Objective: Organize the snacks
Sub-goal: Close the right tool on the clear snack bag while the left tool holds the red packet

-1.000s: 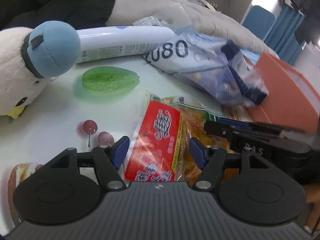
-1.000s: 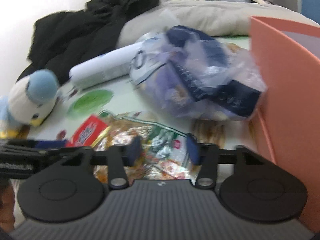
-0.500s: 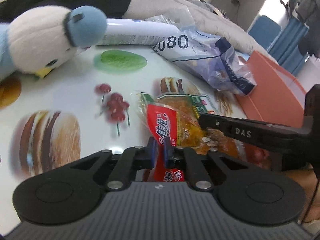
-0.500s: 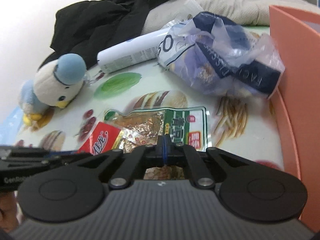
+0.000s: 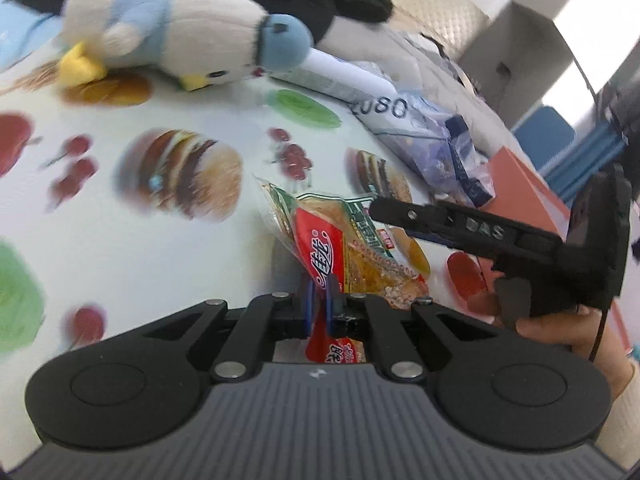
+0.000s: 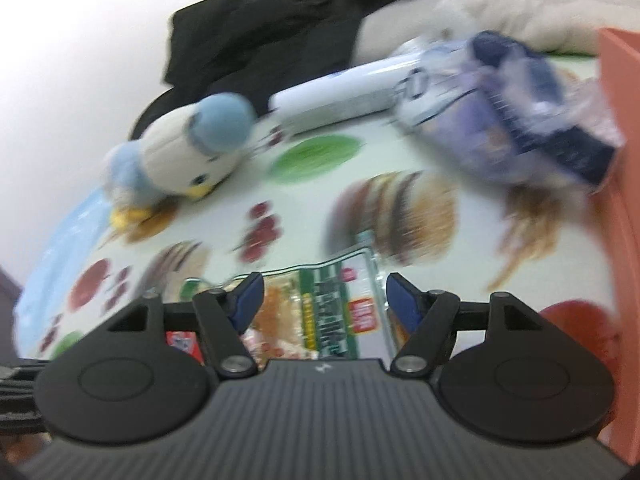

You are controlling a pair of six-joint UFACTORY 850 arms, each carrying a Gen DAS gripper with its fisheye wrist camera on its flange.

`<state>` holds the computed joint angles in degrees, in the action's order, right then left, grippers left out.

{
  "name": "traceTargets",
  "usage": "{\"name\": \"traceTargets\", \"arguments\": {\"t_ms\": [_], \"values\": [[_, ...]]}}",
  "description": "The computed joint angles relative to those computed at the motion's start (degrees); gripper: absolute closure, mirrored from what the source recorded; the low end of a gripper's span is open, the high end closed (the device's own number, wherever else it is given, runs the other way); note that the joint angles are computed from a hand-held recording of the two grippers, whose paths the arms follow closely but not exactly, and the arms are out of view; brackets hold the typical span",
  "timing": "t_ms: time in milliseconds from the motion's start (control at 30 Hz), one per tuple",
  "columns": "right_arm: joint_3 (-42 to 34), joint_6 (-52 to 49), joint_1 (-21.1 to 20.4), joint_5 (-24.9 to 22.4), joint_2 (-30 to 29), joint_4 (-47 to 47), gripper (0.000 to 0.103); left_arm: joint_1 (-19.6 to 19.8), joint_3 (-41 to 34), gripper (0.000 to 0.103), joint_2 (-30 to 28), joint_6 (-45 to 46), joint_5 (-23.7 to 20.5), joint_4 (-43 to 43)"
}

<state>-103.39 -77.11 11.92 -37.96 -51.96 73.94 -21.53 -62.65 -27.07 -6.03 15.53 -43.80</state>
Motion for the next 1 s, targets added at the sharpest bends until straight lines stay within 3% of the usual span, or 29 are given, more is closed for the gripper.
{"name": "traceTargets", "arguments": {"t_ms": [167, 467, 667, 800, 900, 967, 1000], "values": [[7.95, -5.36, -0.15, -1.61, 5.44, 0.85, 0.024, -1.71, 5.31, 0.096, 3.32, -7.25, 2.70, 1.69], [26.94, -13.62, -0.89, 6.06, 18.44, 4.75, 0.024, -7.21, 9.39, 0.096, 6.82, 1.46, 5.73, -16.38], [34.96, -18.85, -1.54, 7.61, 24.30, 9.62, 0.024, -10.94, 11.02, 0.096, 8.34, 10.16, 7.23, -29.19], [39.00, -23.34, -1.82, 8.47, 27.43, 11.79, 0.024, -13.18, 12.09, 0.095, 9.42, 10.65, 7.77, -31.97], [41.43, -25.54, -1.98, 9.92, 29.12, 13.38, 0.023, -14.09, 12.52, 0.092, 10.00, 10.11, 6.63, -32.78], [42.53, -24.46, -2.23, 10.75, 29.77, 12.63, 0.016, -14.58, 12.41, 0.087, 10.32, 13.27, 5.86, -35.09], [43.21, -25.59, -2.31, 11.39, 30.12, 13.93, 0.016, -14.86, 12.31, 0.076, 10.48, 15.43, 5.97, -37.54]]}}
